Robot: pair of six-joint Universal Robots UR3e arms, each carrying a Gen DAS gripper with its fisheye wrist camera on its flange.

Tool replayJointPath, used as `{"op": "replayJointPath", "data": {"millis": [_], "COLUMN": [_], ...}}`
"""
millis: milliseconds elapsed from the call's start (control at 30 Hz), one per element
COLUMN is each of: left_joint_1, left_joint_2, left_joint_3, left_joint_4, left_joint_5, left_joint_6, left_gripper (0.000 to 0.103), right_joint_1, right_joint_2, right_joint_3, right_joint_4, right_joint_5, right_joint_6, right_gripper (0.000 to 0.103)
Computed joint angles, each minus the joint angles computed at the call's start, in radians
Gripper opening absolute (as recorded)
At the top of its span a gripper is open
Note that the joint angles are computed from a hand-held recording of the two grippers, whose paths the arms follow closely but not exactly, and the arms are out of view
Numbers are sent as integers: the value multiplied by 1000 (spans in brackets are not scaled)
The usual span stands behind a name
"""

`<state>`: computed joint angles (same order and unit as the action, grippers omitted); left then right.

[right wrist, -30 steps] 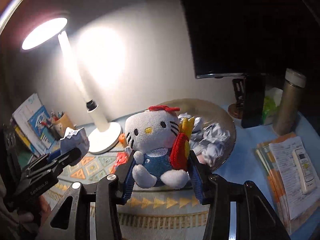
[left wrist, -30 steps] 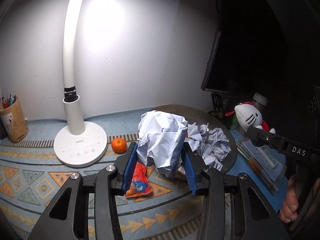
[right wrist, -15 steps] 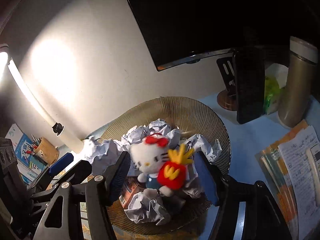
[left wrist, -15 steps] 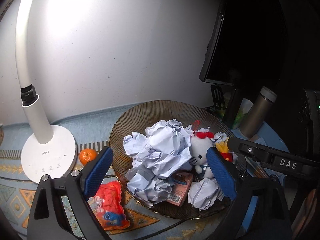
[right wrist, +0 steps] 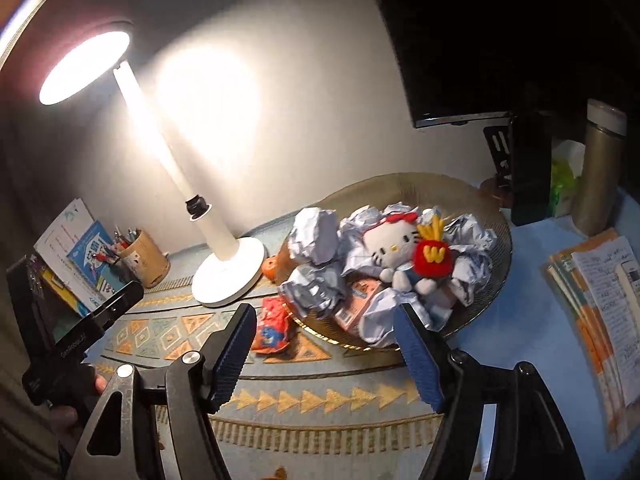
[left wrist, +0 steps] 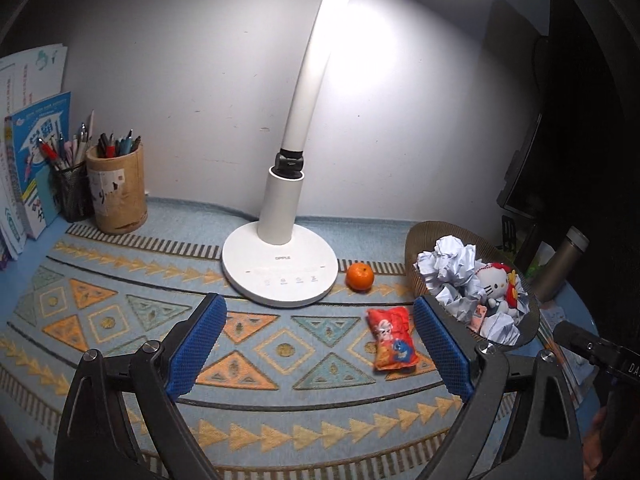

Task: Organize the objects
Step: 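Move both open grippers back toward the orange and red snack bag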

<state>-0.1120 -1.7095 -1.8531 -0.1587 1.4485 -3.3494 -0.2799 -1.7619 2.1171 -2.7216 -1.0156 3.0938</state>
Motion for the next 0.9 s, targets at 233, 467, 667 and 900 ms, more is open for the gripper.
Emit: {"op": "replayJointPath", "data": {"millis": [233,467,667,900], "left_joint_1": [-5,-9,-31,-39], "left_joint_2": [-120,-143,-160,-162], "left_joint_3": [-139,-143,-120,-121], "left_joint_4": [186,208,196,203], "left_joint_5": [186,201,227,239], "left_joint_6": [-2,2,24,31], "left_gripper": [94,94,94,94], "right_joint_1": [313,425,454,464], "right_joint_2": [286,510,531,535], "right_joint_3": [-8,-66,-79,-87], "right_joint_4": [-256,-436,-458,-446], "right_joint_5": [-240,-453,-506,-516], "right_joint_6": [93,120,100,88], "right_gripper": [69,69,69,69]}}
